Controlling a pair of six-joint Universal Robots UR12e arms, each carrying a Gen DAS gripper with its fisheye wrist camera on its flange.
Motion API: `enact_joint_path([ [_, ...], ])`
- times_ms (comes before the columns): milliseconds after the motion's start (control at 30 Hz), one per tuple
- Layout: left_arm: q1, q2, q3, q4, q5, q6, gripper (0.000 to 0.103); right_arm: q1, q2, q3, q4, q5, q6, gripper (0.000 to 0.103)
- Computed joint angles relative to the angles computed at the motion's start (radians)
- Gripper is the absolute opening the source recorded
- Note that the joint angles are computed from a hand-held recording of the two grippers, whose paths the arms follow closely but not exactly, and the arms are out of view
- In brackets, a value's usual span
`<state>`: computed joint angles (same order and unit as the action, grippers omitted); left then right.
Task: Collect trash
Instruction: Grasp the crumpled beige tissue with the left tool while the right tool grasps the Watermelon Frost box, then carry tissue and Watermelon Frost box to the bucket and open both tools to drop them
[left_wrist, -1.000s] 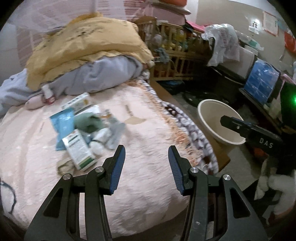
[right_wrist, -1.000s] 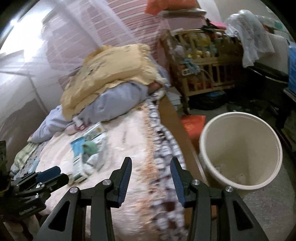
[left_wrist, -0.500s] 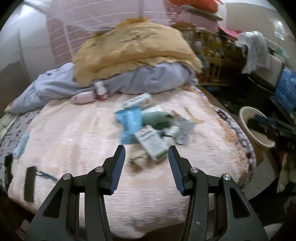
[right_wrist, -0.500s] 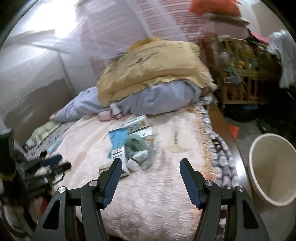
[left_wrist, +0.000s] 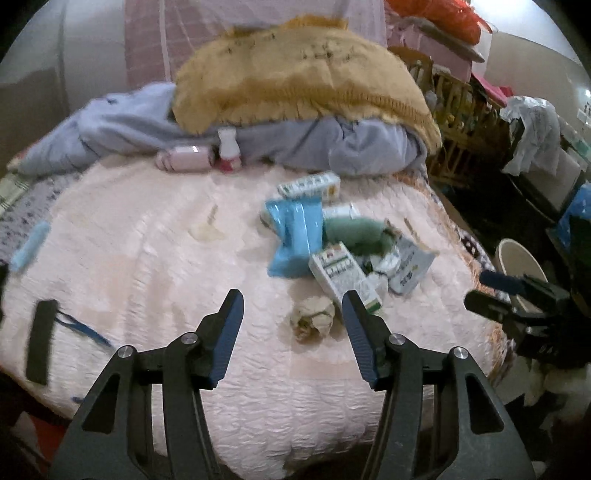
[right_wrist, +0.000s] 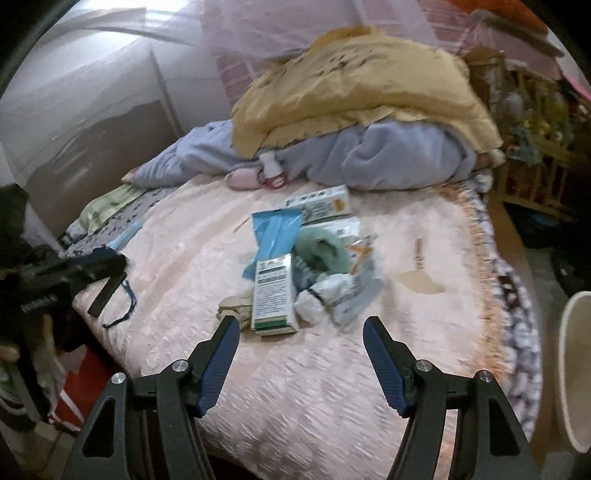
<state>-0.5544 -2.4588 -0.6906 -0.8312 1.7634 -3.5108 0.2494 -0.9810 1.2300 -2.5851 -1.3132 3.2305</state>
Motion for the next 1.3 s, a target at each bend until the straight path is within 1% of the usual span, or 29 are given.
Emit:
enact_joint_path([
  [133,0.016,-0.029,0.009,-0.025,-0.069,-0.026,0.054,0.006,0.054,-0.08,0.084,0.046,-0.04,0.067],
  [200,0.023,-0.04,0.014,-0.031,-0.099,-0.022,0.054,0.012,0.081,-0.119,0.118,0.052,-0.054,0.067],
  [300,0.031,-0.057,0.026,-0.034,-0.113,-0.007,0.054,0.021,0.138,-0.204,0.184,0.053,-0.071,0.067],
  [367,0.039,-0.061,0.021,-0.028,-0.137,0.001,0.054,0.026,0.183,-0.272,0.237,0.068,-0.071,0.067],
  [400,0.042,-0.065,0.021,-0.03,-0.148,0.008,0.054,0.029,0.202,-0.303,0.263,0.069,-0.077,0.066],
  [500,0.048,-0.071,0.019,-0.026,-0.168,0.021,0.054,0.045,0.264,-0.408,0.353,0.027,-0.103,0.065],
  [567,0.051,-0.078,0.026,-0.033,-0.188,0.03,0.054,0.05,0.303,-0.476,0.418,0.022,-0.11,0.063],
  [633,0.055,-0.087,0.034,-0.038,-0.216,0.035,0.054,0.054,0.337,-0.531,0.477,0.01,-0.118,0.05],
  [667,0.057,-0.094,0.043,-0.042,-0.232,0.037,0.054,0.059,0.352,-0.557,0.504,-0.011,-0.129,0.05],
  [700,0.058,-0.101,0.054,-0.046,-0.244,0.039,0.054,0.06,0.354,-0.557,0.502,-0.017,-0.133,0.05],
  [800,0.059,-0.128,0.095,-0.06,-0.263,0.053,0.056,0.056,0.333,-0.519,0.444,-0.014,-0.124,0.05],
  [867,0.059,-0.154,0.139,-0.079,-0.275,0.056,0.056,0.046,0.3,-0.465,0.374,0.011,-0.102,0.05],
  [967,0.064,-0.195,0.209,-0.094,-0.325,0.039,0.056,0.031,0.254,-0.399,0.298,0.041,-0.074,0.05],
  [1000,0.064,-0.209,0.235,-0.111,-0.334,0.043,0.056,0.027,0.239,-0.377,0.275,0.047,-0.067,0.05],
  [1067,0.06,-0.26,0.337,-0.194,-0.33,0.065,0.055,0.019,0.208,-0.33,0.223,0.05,-0.045,0.05],
  [1100,0.059,-0.281,0.381,-0.228,-0.328,0.071,0.049,0.014,0.191,-0.303,0.195,0.055,-0.027,0.05],
  [1167,0.061,-0.309,0.432,-0.256,-0.361,0.069,0.034,0.005,0.164,-0.26,0.154,0.068,0.007,0.05],
  [1233,0.06,-0.33,0.476,-0.277,-0.37,0.081,0.03,0.0,0.135,-0.216,0.122,0.044,0.027,0.05],
  [1300,0.06,-0.322,0.461,-0.249,-0.38,0.096,0.028,-0.002,0.108,-0.175,0.094,0.005,0.047,0.05],
])
